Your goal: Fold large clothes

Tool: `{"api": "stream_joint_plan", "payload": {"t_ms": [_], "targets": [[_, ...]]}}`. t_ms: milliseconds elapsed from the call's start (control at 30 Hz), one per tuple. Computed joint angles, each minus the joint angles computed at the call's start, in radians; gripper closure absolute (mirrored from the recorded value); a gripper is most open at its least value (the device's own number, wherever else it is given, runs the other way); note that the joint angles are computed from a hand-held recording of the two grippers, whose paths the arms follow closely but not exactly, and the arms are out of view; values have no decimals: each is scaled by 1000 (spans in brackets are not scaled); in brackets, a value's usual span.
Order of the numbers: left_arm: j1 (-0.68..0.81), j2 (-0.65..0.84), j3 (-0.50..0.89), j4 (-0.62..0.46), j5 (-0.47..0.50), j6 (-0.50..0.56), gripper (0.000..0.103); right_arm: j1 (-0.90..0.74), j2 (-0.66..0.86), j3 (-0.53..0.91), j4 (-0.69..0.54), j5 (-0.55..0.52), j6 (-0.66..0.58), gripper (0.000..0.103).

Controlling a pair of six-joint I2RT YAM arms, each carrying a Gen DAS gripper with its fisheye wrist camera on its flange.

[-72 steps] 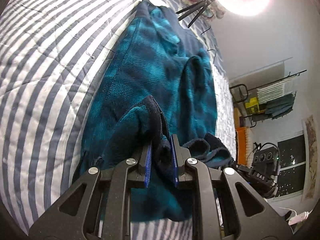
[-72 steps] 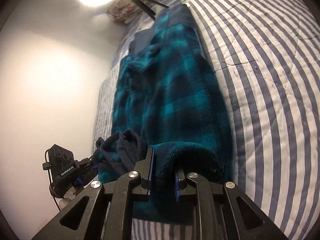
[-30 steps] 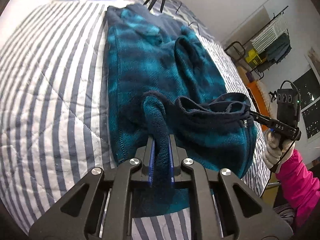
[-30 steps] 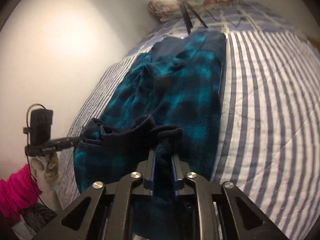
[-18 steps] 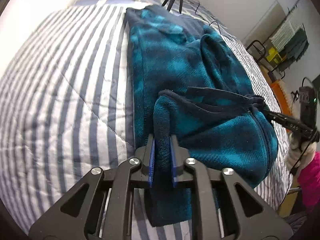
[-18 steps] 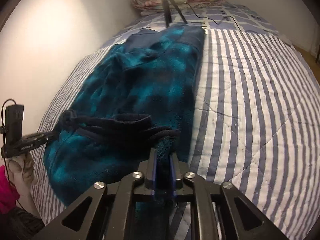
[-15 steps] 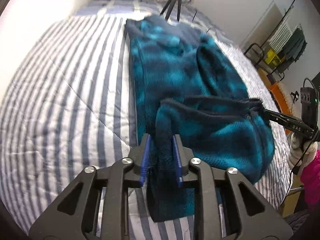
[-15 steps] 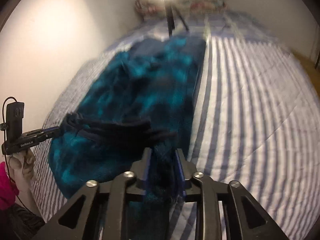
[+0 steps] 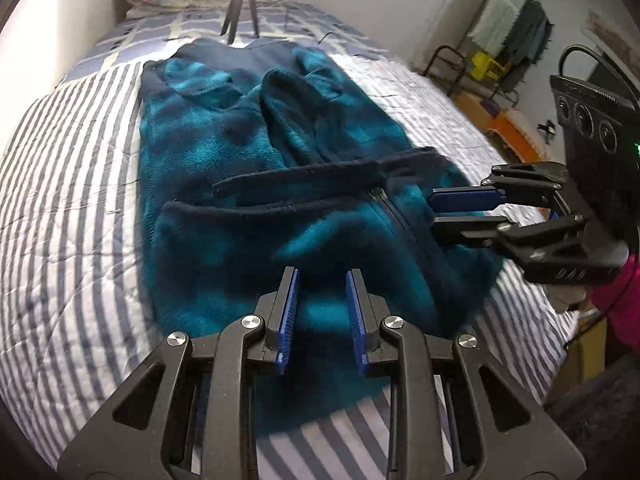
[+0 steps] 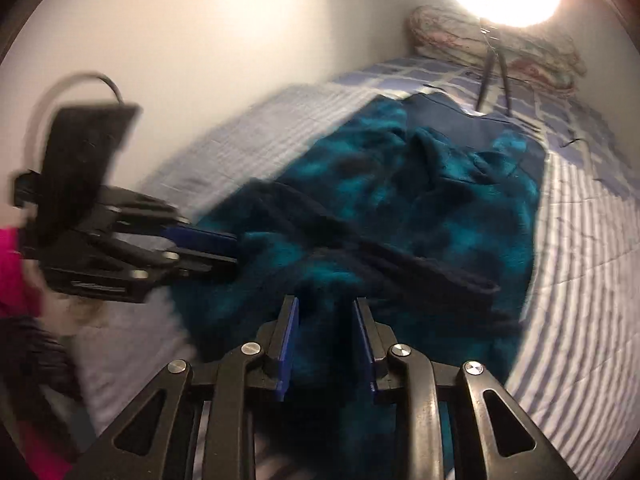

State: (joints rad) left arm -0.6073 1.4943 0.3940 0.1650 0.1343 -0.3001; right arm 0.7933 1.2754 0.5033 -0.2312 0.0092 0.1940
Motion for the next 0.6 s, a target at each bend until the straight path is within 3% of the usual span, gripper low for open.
{"api": "stream_joint_plan", "payload": {"t_ms": [67, 133, 200, 300, 433, 600], "targets": [[1, 122, 54, 43, -33, -8, 80, -78, 97, -4, 58, 21, -9, 81], [23, 234, 95, 92, -20, -8, 80, -141, 130, -40, 134, -40, -35, 81], [38, 275, 87, 162, -2, -6, 80, -133, 115, -62, 161, -31, -23, 81], [22, 247, 67, 156, -19, 2, 80, -100, 94, -41, 110, 3, -13, 80], [106, 132, 48, 70, 94, 6, 80, -144, -36, -34, 28, -38, 3, 76], [240, -22, 71, -70, 134, 108, 80, -287, -93, 15, -21, -147, -38, 73]]}}
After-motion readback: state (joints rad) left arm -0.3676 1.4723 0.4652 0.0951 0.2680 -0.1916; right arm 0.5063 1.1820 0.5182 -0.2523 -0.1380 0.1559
